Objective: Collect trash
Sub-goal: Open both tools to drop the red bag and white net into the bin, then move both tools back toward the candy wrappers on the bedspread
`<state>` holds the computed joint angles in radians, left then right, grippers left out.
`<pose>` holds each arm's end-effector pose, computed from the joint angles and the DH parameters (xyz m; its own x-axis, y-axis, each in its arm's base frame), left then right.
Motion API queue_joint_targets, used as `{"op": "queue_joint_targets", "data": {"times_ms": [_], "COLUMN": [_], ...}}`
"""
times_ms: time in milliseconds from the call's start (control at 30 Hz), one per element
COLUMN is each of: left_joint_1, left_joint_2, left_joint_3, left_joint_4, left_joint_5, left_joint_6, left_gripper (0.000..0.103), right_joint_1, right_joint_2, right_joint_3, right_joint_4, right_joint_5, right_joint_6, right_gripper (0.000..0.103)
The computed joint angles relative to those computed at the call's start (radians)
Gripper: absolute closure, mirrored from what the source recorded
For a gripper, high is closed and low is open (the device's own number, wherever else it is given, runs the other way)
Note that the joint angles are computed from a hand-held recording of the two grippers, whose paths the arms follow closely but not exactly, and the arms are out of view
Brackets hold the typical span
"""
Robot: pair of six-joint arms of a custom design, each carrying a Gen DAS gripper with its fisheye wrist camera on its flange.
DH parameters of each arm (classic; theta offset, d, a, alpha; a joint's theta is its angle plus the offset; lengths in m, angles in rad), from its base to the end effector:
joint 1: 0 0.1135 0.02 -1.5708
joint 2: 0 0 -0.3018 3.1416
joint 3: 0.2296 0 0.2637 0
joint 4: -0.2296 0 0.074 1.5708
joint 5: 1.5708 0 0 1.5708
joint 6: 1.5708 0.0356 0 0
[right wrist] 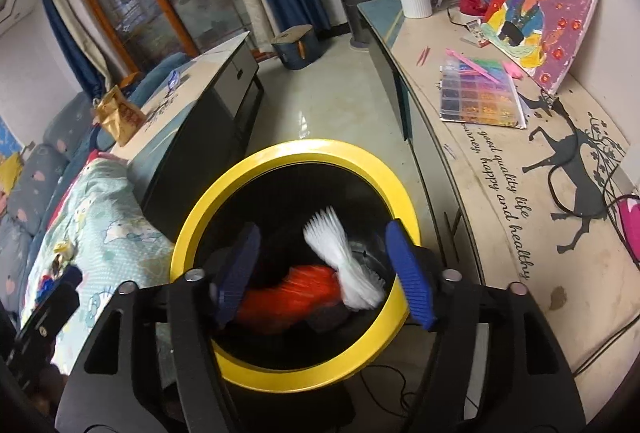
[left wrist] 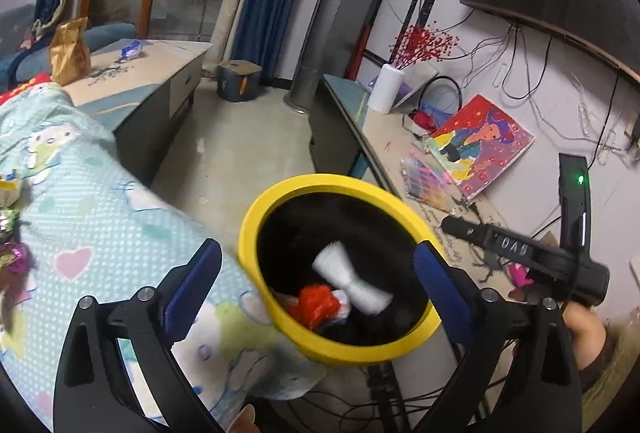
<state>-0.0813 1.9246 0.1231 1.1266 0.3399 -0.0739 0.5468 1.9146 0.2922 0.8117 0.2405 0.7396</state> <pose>0.2066 -0.0287 0.0657 -0.6459 -0.0172 -0.7633 0.2891 0.9198 -0.2654 0.2122 0.1192 0.0594 -0.7032 0.3383 -0.6253 0.1478 0.9299 0.3368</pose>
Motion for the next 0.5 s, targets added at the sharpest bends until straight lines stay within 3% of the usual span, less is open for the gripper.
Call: {"op": "queue_joint_targets", "data": {"times_ms": [233,500], "left_joint_1": [0.11,0.269], "left_joint_2": [-0.094,-0.207], "left_joint_3": [-0.076,-0.108], "left_joint_4": [-0.008,-0.089], "left_joint_5": [0.032,0.107], "left_joint_6": [0.052,0.108], "left_gripper": [0.007,0.007], "right_joint_1": [0.074,0.187], "right_joint_2": [-0.012,-0.055], "right_joint_3": [0.027,0.062], "right_joint_4": [-0.029,-0.066], "right_joint_5": [0.025,0.06], "right_joint_6": [-0.003,-0.022], "right_gripper": [0.041,0.04]}}
